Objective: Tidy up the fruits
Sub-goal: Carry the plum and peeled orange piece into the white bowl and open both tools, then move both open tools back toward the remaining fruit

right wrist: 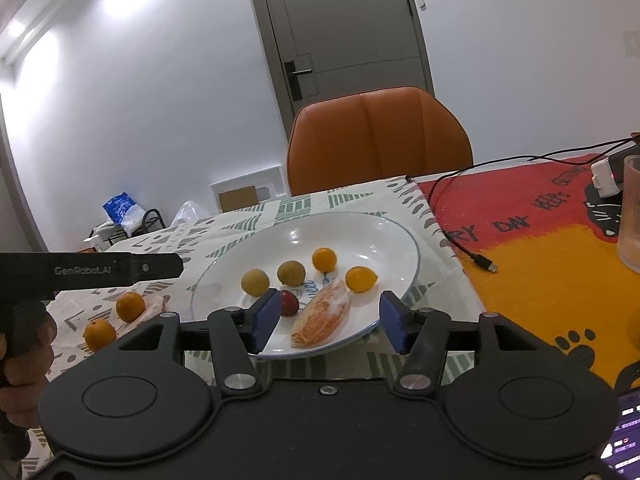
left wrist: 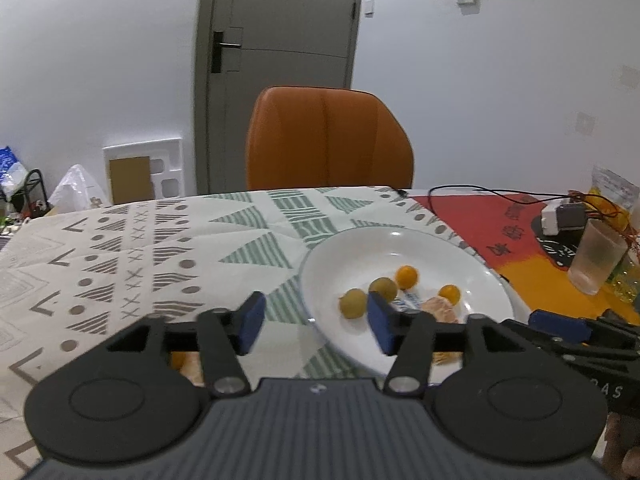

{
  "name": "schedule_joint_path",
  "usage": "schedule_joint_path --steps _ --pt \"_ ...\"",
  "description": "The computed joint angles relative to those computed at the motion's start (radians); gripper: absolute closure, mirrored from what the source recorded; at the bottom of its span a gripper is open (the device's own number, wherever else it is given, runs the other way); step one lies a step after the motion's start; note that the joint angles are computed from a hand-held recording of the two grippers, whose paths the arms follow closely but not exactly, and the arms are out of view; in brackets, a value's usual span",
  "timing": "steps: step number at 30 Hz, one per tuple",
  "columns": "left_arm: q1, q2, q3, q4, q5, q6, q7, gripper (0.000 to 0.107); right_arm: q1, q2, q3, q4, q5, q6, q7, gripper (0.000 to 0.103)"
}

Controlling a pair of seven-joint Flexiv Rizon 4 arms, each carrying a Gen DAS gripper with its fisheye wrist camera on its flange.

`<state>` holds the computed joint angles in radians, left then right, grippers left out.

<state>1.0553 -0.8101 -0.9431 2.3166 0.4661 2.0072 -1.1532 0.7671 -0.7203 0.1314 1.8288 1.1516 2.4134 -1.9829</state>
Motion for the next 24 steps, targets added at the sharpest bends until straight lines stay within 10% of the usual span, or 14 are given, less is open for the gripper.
schedule_joint_path --steps 6,24 --pt "-0.001 0.037 0.051 0.004 0.015 0.049 -0.037 0.024 0.010 -0.001 0.003 -0.014 0.005 0.001 -0.020 0.039" --pt "0.100 0.066 0.097 0.015 0.056 0.056 -0.108 0.022 0.044 -0.014 0.012 -0.064 -0.008 -0.025 -0.045 0.016"
